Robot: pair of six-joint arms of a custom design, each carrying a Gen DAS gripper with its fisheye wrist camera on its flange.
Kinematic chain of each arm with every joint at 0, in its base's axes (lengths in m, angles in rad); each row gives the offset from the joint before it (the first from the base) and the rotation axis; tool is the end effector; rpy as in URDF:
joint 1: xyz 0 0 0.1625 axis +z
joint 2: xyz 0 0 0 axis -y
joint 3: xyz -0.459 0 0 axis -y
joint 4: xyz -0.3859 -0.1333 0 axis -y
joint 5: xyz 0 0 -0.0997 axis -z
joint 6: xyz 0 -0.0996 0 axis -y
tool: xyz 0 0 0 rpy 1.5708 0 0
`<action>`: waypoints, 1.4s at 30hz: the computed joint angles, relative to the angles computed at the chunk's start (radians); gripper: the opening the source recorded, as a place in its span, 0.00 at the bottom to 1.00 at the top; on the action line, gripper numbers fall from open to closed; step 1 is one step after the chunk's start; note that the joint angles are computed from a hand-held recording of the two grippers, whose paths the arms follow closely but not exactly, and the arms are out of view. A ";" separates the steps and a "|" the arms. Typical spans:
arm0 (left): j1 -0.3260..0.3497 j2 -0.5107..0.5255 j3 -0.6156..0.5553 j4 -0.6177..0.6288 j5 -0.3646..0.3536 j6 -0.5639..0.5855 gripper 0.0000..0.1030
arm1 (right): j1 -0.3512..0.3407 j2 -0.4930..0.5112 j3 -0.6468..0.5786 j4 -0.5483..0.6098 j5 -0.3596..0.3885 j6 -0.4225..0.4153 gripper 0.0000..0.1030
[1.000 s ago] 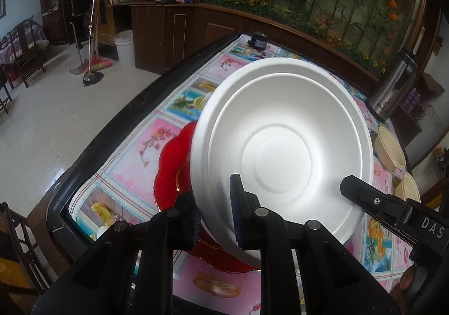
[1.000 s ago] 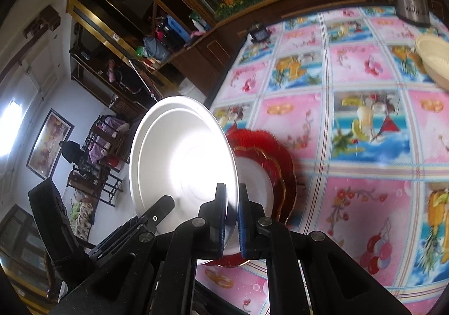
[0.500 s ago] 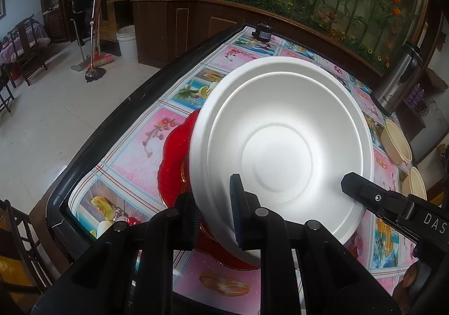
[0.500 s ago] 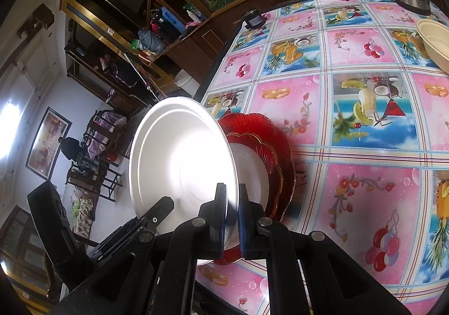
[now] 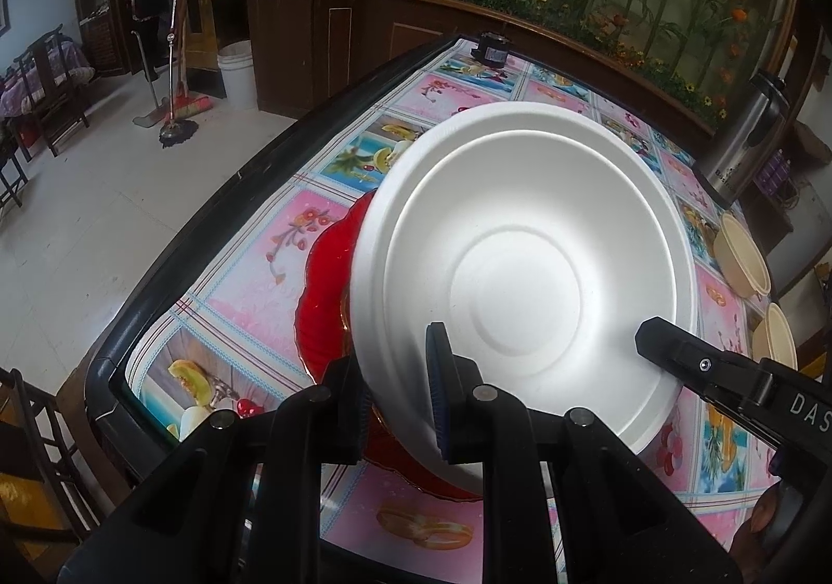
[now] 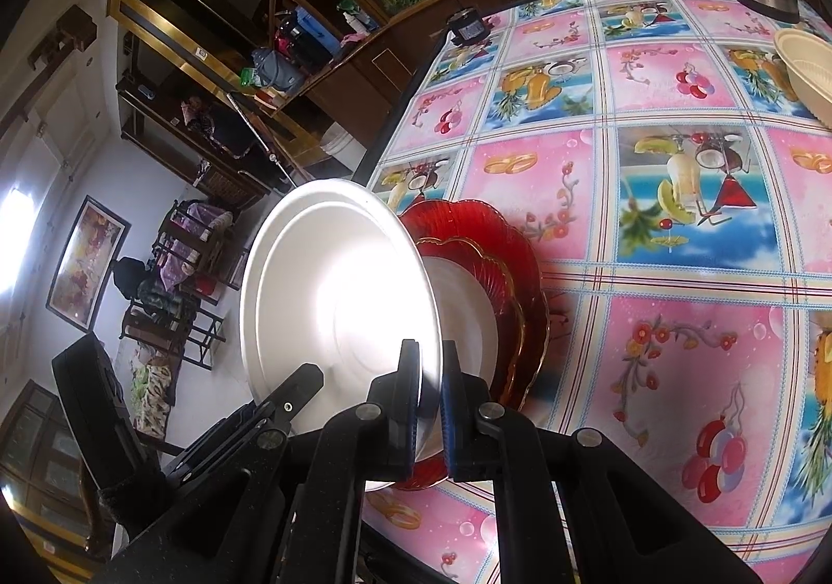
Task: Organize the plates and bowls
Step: 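Lay the white plate onto the stack held upright by the right tool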
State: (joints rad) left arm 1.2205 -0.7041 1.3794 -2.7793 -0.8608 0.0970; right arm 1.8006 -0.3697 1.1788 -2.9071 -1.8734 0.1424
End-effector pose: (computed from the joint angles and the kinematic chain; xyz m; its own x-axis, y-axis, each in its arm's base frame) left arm -0.0799 -0.7962 0.2040 -0.7935 0.0276 -0.6079 0.3741 0.8100 -0.4515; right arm 0.2896 -0.7829 0.0171 -0.9818 0.0487 0.1835 -0.0581 0.8431 -0.5346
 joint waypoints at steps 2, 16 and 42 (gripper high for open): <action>0.001 0.002 -0.003 0.001 0.004 0.002 0.16 | -0.001 0.001 -0.003 0.006 0.000 0.002 0.07; -0.004 0.012 -0.011 0.010 0.029 0.000 0.16 | -0.003 0.008 -0.018 0.030 -0.002 0.005 0.07; -0.001 0.019 -0.029 0.040 0.034 -0.013 0.16 | -0.009 0.012 -0.025 0.039 0.006 0.012 0.07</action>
State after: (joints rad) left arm 1.2198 -0.6854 1.3508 -2.7392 -0.8271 0.0843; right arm 1.7915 -0.3576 1.1537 -2.8678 -1.8677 0.1544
